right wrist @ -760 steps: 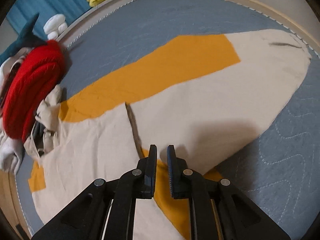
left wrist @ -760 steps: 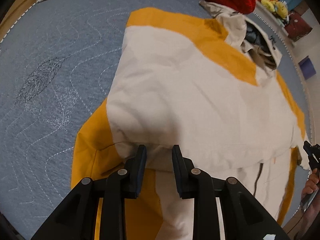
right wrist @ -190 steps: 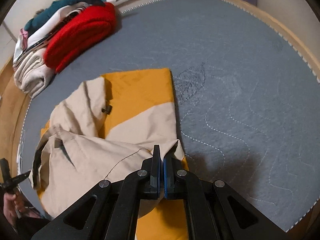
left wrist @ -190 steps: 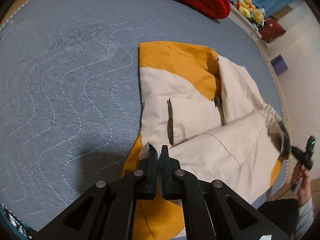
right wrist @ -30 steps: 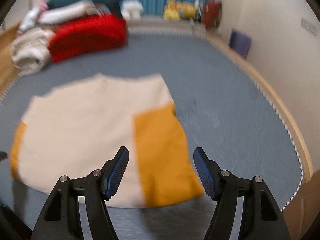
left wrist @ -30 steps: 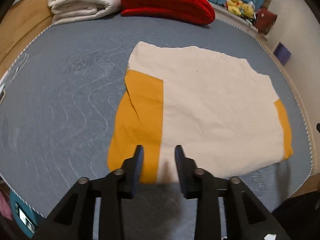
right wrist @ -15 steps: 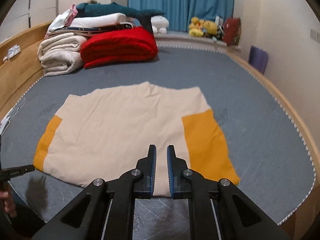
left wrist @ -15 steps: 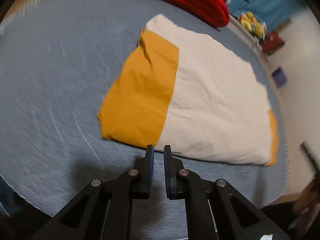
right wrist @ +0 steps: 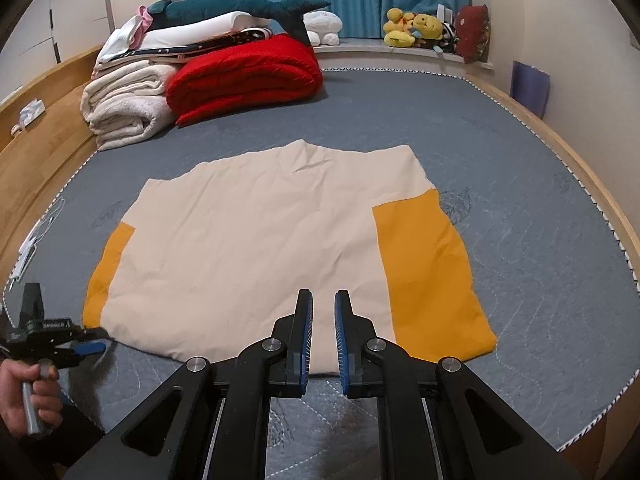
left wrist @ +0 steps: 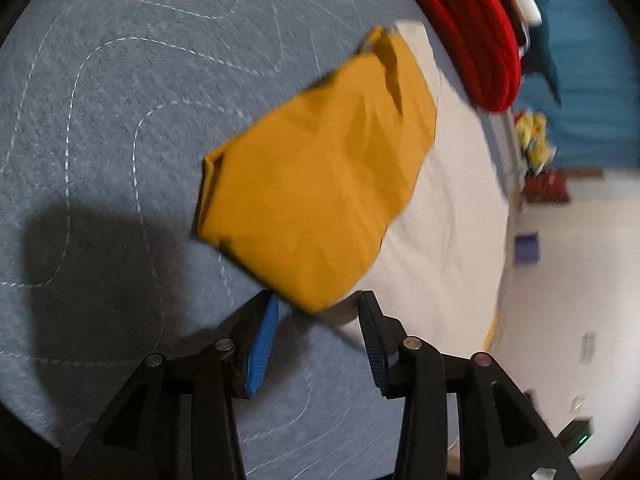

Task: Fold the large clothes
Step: 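Grasp the orange side with the left tool and fold it over the body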

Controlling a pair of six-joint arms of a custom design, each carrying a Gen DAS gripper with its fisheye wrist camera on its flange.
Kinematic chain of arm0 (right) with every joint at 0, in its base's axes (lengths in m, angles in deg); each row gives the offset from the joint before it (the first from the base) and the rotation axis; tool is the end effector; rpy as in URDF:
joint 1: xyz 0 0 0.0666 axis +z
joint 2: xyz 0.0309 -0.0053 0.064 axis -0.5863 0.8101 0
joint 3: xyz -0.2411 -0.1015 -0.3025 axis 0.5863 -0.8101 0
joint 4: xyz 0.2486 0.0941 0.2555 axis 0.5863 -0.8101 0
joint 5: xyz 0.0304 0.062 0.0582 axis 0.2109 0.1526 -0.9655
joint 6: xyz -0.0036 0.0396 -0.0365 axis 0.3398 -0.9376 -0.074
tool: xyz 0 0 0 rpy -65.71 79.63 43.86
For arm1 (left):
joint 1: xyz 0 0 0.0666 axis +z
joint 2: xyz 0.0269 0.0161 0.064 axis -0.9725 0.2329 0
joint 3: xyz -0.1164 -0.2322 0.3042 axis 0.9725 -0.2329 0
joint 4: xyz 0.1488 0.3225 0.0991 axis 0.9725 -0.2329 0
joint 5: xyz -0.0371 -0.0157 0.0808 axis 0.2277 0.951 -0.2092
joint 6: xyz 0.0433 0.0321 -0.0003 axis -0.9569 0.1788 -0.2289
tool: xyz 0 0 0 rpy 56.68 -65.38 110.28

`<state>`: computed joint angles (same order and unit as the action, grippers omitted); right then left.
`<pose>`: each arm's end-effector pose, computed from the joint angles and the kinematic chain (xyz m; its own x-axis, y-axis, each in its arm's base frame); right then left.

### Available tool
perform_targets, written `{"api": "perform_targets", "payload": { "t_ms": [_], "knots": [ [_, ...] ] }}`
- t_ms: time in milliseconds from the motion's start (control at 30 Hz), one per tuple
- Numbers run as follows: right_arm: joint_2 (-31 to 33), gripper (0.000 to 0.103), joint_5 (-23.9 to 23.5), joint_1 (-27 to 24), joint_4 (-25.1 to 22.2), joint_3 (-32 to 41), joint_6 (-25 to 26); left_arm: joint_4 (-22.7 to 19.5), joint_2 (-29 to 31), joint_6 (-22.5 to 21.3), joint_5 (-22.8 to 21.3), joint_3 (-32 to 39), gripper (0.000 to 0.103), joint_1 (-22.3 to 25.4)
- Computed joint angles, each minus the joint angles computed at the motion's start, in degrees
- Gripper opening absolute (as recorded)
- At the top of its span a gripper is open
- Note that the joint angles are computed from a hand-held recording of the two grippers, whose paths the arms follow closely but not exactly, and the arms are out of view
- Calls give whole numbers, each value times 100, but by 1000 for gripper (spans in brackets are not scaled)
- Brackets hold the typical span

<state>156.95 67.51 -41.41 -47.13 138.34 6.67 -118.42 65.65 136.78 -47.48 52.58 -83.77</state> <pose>0.5298 -0.0478 0.5842 -0.7702 0.0457 -0.6362 0.0077 0.9980 0.0623 0.6116 -0.0955 0.4195 -0.7795 -0.6262 -0.0174 -0.4312 0.5565 -0.7102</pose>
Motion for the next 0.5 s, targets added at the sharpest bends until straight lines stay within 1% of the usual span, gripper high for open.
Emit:
{"api": "perform_targets", "payload": {
  "t_ms": [67, 167, 367, 433, 500],
  "knots": [
    [-4, 12, -66, -25, -35, -4, -2, 444, -81, 375, -53, -254, 38, 7],
    [-29, 12, -167, -51, -80, -23, 38, 895, -143, 694, -244, -445, 39, -27],
    [-81, 12, -255, -59, -111, -111, 251, 1789, -195, 1101, -802, -732, 39, -148],
    [-85, 12, -297, -67, -123, -124, 267, 2078, -199, 1226, -921, -828, 38, -166],
    [-78, 12, -352, -76, -140, -123, 258, 2270, -161, 1325, -1046, -838, 37, -187]
  ]
}}
